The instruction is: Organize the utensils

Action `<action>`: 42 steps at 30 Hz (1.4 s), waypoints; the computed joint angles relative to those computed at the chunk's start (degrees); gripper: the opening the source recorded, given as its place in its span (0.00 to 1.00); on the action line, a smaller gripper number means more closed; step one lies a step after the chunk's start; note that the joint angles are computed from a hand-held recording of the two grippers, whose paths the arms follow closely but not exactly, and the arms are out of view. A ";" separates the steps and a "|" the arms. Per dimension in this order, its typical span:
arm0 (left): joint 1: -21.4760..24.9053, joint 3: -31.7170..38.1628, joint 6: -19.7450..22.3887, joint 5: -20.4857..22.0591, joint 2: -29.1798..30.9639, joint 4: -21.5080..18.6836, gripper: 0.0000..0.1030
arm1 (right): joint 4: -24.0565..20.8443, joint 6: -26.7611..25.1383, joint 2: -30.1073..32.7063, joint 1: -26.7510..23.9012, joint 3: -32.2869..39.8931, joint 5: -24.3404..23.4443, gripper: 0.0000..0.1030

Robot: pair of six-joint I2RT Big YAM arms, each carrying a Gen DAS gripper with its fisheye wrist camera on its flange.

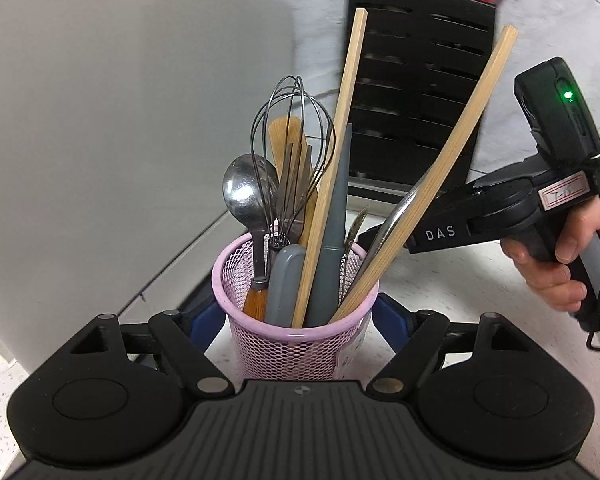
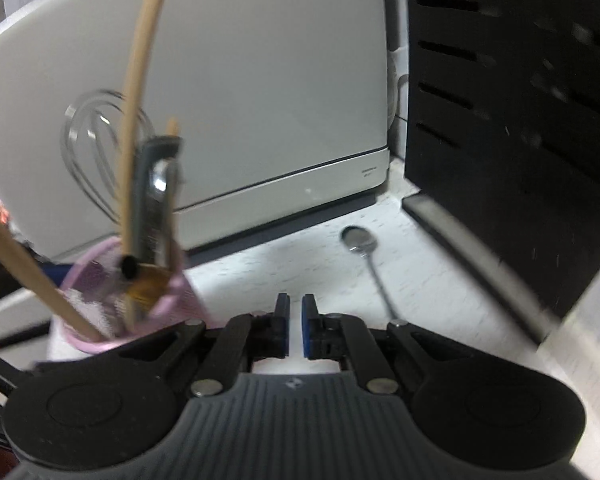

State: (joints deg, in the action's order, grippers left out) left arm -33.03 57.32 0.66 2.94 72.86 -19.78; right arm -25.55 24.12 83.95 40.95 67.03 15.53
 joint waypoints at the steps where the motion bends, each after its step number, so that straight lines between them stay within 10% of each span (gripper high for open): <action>1: -0.10 0.38 -0.73 -1.07 0.29 -0.19 0.90 | -1.12 -1.88 1.00 -0.48 1.28 0.51 0.05; 15: -0.87 1.40 -4.48 -4.17 1.03 -0.88 0.89 | -11.79 -13.12 13.45 -5.41 14.94 1.96 0.16; 42: -0.21 1.27 -4.24 -3.08 0.96 -0.71 0.89 | -9.98 -1.51 8.22 -3.85 10.84 6.04 0.00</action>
